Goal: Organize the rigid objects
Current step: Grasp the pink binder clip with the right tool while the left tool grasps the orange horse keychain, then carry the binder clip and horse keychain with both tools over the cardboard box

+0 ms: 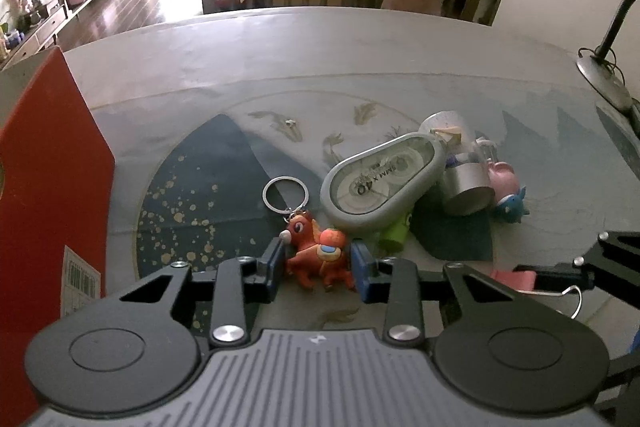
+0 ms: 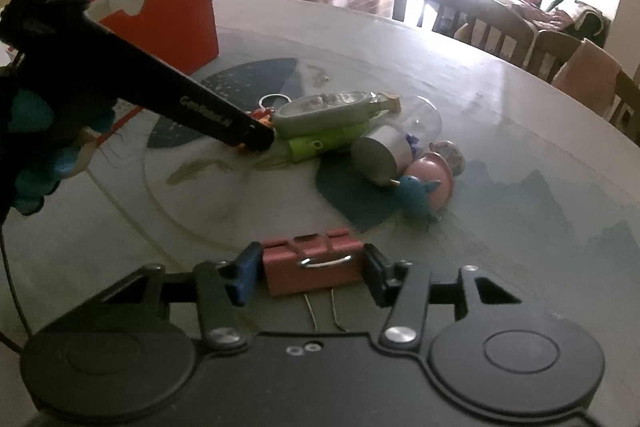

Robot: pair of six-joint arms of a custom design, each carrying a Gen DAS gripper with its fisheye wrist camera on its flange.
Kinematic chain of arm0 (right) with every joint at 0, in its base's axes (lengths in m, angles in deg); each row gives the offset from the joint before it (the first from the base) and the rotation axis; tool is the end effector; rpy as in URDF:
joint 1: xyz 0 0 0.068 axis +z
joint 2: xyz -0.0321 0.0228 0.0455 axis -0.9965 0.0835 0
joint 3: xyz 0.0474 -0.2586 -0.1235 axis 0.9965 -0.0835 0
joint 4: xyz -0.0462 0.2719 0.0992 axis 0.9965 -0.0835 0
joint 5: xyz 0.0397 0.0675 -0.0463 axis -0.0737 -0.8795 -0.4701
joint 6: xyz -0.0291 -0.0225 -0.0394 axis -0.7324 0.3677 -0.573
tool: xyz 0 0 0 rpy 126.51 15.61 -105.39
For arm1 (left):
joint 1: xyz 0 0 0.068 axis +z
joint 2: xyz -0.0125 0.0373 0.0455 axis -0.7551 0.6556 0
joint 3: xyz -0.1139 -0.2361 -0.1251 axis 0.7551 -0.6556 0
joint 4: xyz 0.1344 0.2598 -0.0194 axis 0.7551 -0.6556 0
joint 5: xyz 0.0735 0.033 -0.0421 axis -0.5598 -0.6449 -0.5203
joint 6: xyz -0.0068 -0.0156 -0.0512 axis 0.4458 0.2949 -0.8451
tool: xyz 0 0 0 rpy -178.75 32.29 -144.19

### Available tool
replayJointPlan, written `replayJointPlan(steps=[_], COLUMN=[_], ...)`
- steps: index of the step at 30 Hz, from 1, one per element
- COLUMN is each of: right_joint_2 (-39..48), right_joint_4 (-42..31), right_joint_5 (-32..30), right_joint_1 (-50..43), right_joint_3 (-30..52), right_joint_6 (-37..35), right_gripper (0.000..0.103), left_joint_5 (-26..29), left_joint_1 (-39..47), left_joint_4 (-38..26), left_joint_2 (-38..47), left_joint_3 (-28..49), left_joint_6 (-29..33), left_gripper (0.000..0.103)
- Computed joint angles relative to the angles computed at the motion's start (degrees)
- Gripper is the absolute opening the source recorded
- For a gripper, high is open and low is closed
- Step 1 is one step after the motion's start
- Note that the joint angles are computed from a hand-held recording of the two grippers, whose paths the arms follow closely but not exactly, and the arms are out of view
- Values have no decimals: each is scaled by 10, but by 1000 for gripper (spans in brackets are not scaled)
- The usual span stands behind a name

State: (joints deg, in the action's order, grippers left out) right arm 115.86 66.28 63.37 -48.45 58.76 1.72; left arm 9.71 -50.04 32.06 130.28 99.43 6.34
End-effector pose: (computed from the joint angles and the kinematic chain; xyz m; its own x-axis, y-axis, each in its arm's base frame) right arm 0.2565 0.1809 0.1389 -0.7485 -0.1936 -0.6342 -0.2509 0.9680 0.0007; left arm 0.3800 -0.0176 0.1340 -0.7480 0.3010 -0.5916 0.4290 0.8993 -0.0848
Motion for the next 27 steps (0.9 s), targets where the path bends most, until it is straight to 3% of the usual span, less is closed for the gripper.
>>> replayJointPlan(steps=[13, 27], right_joint_2=[-70, -104], right_joint_4=[-78, -201], right_joint_5=[39, 114], right_joint_1=[42, 123], right_joint_3=[9, 84], right_joint_6=[113, 254], right_gripper=[52, 52], left_joint_5=[45, 151], left_joint_1=[32, 115], left_joint_4=[-60, -220], left_joint_2=[-43, -96], left_joint_3=[0, 30], left_joint_6=[-6, 57], left_gripper=[33, 33])
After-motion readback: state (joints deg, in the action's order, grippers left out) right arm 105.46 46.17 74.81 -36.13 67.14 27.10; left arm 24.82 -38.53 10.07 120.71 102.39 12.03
